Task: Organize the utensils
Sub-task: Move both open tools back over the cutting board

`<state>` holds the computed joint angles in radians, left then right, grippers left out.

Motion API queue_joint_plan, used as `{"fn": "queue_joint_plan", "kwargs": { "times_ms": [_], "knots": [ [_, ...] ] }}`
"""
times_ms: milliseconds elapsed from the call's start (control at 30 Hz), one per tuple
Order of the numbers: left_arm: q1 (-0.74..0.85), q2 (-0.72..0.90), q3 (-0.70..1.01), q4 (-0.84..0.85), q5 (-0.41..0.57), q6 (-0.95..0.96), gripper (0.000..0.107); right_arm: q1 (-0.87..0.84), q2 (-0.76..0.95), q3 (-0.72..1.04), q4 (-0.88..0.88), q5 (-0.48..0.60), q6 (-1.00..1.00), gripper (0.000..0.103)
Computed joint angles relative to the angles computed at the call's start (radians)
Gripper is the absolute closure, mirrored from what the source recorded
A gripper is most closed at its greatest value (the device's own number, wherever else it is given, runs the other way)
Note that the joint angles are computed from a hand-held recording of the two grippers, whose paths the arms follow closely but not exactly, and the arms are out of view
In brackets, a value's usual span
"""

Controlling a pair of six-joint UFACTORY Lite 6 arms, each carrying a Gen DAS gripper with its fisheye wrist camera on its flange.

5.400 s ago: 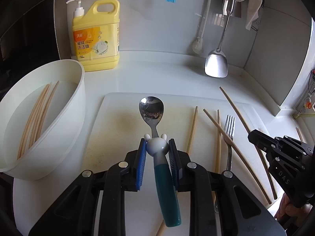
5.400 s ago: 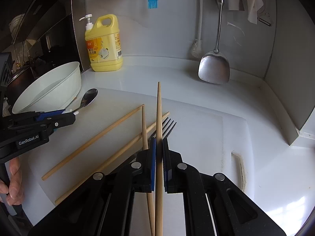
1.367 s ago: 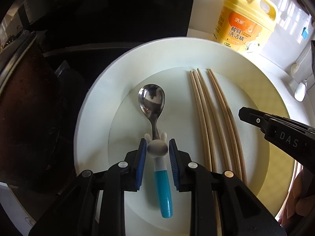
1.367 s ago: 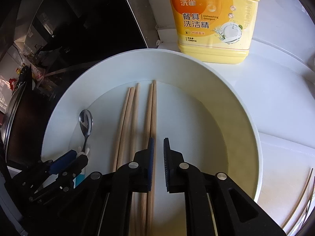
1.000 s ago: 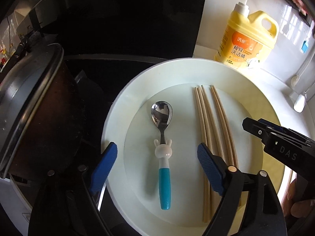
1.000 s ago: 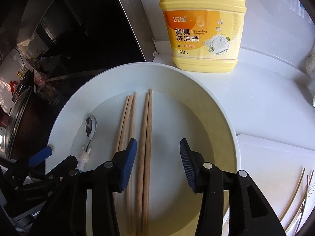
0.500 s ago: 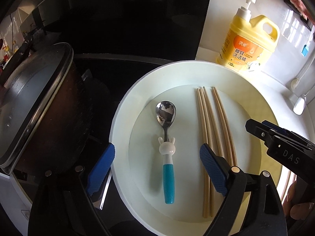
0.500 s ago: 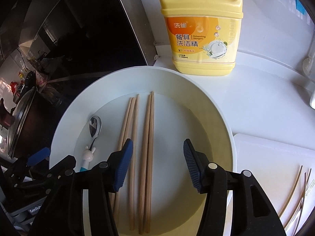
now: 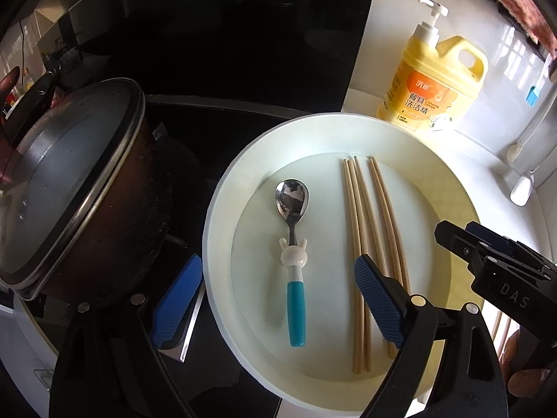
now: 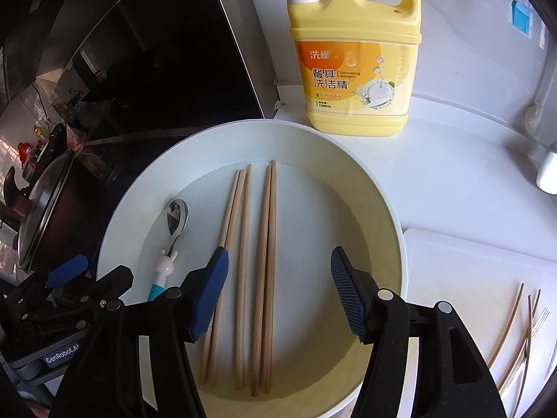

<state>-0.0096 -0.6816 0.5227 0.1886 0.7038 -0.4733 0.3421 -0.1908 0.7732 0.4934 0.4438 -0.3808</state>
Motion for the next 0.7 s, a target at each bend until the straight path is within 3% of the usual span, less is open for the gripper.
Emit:
{"fn": "queue_joint_plan", "kwargs": {
  "times_ms": [400, 700],
  "knots": [
    [-0.013, -0.167, 0.009, -0.024, 0.15, 0.083, 0.01, 0.016, -0.204, -0.108, -0.14, 0.047, 0.183, 0.034],
    [-0.135, -0.321, -0.023, -0.01, 0.262, 0.057, 0.01, -0.031, -0.539, -0.297, -0.183, 0.155, 0.24, 0.033]
  ]
}}
